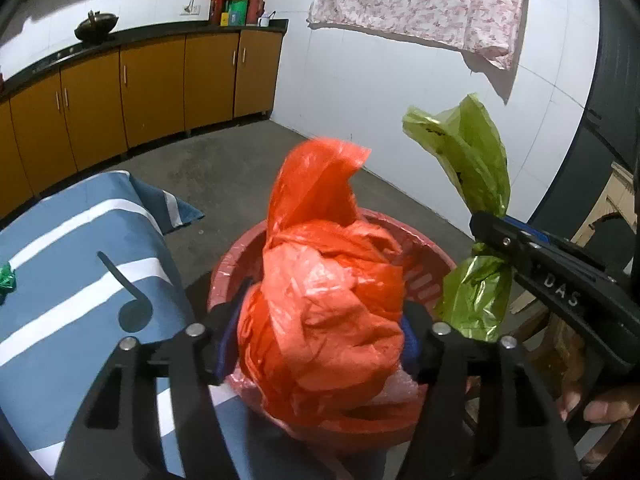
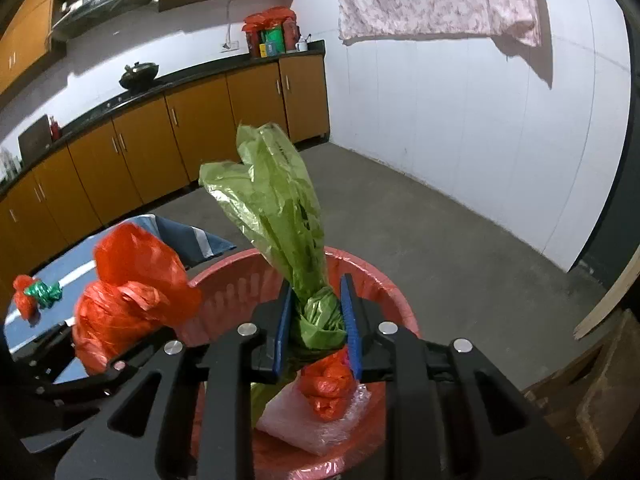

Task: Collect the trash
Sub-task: 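Open both grippers to drop the red and green bags into the basket, then grasp the green bag with the right gripper while the left grasps the red bag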

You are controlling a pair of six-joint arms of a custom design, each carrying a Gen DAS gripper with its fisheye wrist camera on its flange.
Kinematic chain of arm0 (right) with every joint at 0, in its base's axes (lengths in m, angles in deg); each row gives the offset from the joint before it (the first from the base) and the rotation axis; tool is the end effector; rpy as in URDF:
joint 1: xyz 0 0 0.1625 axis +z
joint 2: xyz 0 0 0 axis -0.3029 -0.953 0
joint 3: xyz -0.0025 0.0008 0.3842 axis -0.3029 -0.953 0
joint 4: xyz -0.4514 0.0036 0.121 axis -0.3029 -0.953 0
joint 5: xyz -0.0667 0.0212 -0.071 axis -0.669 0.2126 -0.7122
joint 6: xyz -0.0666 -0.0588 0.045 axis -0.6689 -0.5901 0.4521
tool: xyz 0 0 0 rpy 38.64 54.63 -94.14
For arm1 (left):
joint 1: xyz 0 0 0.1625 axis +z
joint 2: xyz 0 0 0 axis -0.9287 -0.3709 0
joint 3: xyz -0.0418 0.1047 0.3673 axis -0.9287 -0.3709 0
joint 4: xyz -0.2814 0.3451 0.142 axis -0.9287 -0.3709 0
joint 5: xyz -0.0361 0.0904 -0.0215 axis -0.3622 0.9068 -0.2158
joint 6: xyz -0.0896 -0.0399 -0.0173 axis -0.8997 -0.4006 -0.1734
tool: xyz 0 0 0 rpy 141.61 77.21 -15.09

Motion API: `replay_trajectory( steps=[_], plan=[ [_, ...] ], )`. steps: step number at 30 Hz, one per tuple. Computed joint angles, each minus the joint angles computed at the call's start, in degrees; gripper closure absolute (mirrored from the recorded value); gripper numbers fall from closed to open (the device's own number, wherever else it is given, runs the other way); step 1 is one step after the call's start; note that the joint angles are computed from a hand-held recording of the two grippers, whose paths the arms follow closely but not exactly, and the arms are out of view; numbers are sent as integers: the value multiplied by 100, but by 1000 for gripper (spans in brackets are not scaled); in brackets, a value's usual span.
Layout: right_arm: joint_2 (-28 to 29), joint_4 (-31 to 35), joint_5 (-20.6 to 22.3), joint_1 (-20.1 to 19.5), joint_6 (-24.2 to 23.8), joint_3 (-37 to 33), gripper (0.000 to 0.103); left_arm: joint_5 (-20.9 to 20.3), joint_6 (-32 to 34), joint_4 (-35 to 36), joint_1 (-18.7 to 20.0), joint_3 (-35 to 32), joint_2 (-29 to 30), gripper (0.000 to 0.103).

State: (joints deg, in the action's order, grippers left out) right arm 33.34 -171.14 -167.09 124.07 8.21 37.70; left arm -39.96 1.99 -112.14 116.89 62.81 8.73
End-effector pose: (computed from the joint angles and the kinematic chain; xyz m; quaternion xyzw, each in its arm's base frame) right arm 0.2374 -0.5455 0.1489 0.1313 -0.8448 0.4243 0.2985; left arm -0.2222 -0.5509 0.1299 0.2241 0.8880 -0.3356 0.2206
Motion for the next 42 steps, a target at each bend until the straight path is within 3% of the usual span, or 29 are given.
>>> replay_trajectory(
  steps=[11, 14, 16, 19, 22, 26, 33, 36, 42],
  plan=[
    [-85, -23, 115, -65, 247, 90, 49, -10, -229, -6, 152, 97, -128, 28],
    [-53, -154, 130, -16, 193, 99, 39, 339, -223, -187, 106, 311, -309, 25],
    [-19, -256, 213, 37, 241, 119, 26, 562, -211, -308, 81, 474, -473, 23],
    [25, -343, 556, 93, 365, 184, 19, 925, -222, -460, 74, 770, -807, 19],
    [302, -410, 564, 298, 93, 63, 13, 1395, -242, -512, 84, 1067, -1190, 18],
    [642, 189, 720, 573, 66, -199, 13, 2049, -373, -363, 168, 1449, -1839, 17],
    [1644, 795, 564, 1082, -231, -1169, 13, 3114, -430, -64, 340, 2138, -3364, 17],
    [2150, 877, 631, 1270, -325, -1635, 2, 3527, -490, 102, 461, 2347, -4020, 17],
    [3185, 1643, 958, 1512, -731, -2788, 2, 3868, -233, -31, 847, 2508, -4802, 17]
  ],
)
